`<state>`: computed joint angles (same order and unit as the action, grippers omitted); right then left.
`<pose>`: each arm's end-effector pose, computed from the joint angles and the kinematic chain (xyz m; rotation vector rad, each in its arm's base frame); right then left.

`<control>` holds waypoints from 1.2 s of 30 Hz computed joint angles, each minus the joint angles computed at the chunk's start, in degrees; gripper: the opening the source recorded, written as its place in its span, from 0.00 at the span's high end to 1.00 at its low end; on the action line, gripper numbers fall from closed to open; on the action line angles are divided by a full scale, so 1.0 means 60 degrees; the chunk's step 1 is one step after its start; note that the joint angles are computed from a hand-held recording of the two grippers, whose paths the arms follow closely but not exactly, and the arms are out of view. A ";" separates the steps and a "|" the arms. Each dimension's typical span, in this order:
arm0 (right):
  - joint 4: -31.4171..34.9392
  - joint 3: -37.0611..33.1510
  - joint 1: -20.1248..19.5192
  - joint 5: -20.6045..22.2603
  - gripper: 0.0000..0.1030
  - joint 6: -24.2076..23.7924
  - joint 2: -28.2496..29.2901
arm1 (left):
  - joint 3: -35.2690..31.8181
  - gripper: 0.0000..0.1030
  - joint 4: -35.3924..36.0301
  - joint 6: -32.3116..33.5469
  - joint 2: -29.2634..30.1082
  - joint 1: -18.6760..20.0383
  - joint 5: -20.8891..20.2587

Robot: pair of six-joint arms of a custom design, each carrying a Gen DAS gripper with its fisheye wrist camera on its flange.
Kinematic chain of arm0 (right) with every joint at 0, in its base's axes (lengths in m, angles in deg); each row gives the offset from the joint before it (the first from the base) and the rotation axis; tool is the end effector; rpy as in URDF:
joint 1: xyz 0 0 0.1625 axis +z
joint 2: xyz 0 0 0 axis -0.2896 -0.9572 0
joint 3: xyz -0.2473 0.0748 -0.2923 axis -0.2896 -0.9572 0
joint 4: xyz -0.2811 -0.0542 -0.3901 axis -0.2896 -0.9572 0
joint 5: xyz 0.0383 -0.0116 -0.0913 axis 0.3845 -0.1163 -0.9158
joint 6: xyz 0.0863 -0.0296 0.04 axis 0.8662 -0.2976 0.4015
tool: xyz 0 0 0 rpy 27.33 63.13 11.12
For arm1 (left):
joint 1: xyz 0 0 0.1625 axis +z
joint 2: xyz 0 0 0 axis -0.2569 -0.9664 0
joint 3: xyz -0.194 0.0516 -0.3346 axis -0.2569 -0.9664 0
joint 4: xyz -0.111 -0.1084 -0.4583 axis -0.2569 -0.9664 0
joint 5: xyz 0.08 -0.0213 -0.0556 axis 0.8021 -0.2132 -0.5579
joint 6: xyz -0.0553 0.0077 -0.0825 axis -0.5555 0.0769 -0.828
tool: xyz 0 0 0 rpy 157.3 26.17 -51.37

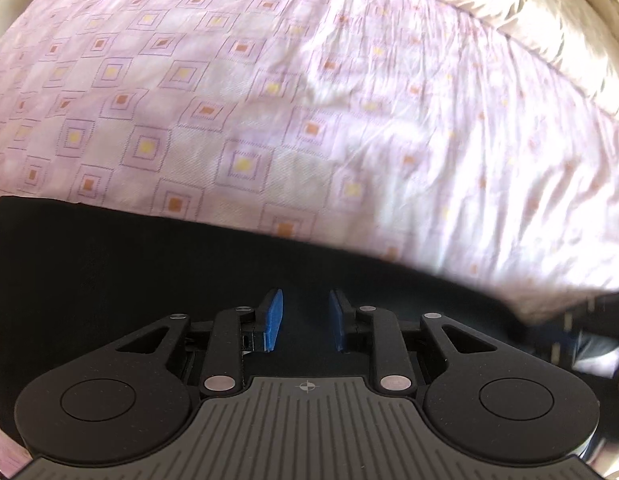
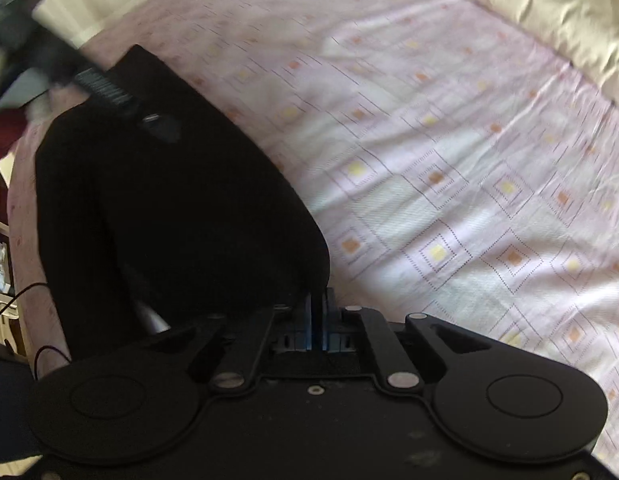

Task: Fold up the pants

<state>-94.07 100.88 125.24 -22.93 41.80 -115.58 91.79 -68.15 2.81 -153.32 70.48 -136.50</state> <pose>0.2781 -0.5266 0.1075 1.2926 -2.4683 -0.1969 -0.1120 -0.5118 0.3011 -0.3075 2.4163 -0.3653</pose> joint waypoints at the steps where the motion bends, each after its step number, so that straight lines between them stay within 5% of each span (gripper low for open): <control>1: -0.0125 0.0315 0.0114 0.0024 0.94 -0.0072 -0.0339 | -0.0021 0.76 -0.0154 0.0023 0.0022 0.0033 -0.0106; 6: -0.0526 0.1756 0.0629 -0.0150 0.94 0.0021 -0.1646 | -0.0025 0.76 -0.0694 0.0019 0.0142 0.0157 -0.0602; 12: -0.1051 0.2691 0.1043 -0.0583 0.94 0.0569 -0.2125 | 0.0006 0.75 -0.1128 -0.0198 0.0264 0.0458 -0.1390; 22: -0.1391 0.2967 0.1287 -0.0970 0.94 0.0717 -0.2360 | -0.0506 0.75 0.0522 -0.0243 0.1298 0.0649 -0.1577; 28: -0.1314 0.3275 0.1619 -0.0977 0.94 0.0692 -0.2920 | 0.0313 0.90 0.0945 -0.0896 0.0477 -0.0407 -0.0789; 36: -0.0046 0.4008 0.1821 -0.0532 0.93 0.1469 -0.4171 | 0.1660 0.90 0.2426 -0.1502 -0.1653 -0.1720 -0.1912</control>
<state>-94.35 124.93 136.17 -26.12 50.61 -140.61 101.75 -53.60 -6.20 -163.24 60.16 -147.97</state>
